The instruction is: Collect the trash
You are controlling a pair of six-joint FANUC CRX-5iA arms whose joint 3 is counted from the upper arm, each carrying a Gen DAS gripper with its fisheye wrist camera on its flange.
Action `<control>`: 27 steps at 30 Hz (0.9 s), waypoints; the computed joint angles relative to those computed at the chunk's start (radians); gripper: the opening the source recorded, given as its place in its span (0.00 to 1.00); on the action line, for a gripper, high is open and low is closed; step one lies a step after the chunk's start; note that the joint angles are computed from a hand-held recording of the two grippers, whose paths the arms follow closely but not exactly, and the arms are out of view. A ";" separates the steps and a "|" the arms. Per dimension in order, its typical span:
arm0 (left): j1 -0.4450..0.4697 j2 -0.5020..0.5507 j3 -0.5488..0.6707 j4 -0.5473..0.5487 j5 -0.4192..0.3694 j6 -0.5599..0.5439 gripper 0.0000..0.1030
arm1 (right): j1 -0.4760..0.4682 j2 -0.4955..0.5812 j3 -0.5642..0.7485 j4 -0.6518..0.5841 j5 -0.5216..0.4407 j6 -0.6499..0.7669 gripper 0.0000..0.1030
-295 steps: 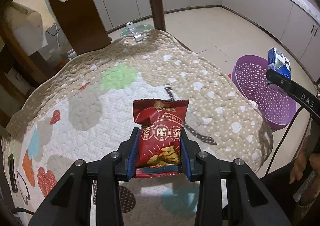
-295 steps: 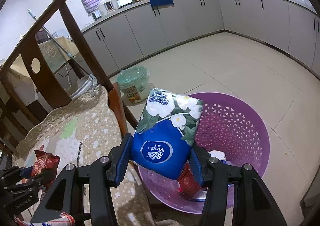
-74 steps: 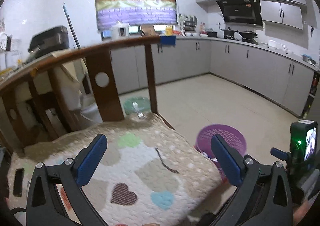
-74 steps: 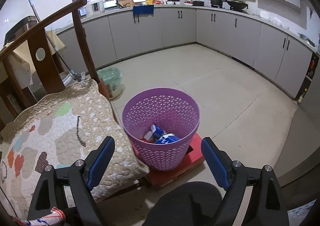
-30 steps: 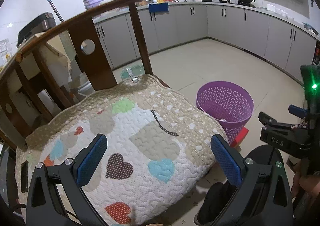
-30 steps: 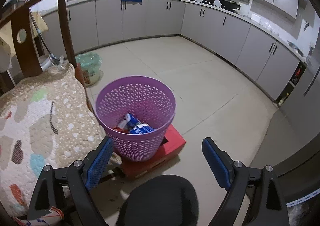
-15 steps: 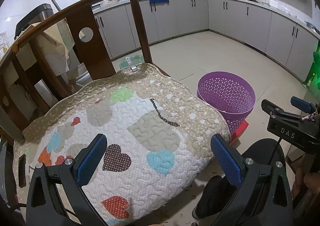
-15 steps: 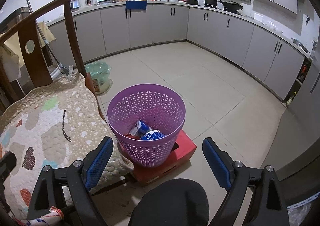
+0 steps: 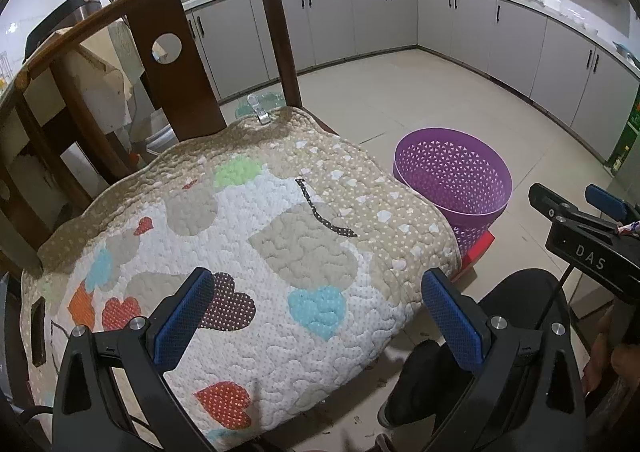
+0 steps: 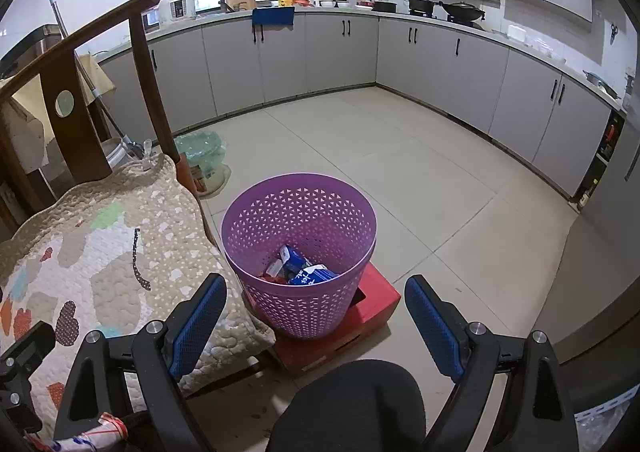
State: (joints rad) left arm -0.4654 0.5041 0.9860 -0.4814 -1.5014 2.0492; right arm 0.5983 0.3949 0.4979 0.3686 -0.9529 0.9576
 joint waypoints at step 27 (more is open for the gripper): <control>0.009 0.005 0.001 0.017 -0.014 0.007 1.00 | -0.001 -0.010 -0.013 -0.029 0.027 0.015 0.91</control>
State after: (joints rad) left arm -0.4569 0.5089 0.9869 -0.4646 -1.5156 2.0565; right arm 0.5969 0.3852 0.4852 0.3393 -0.9256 0.9728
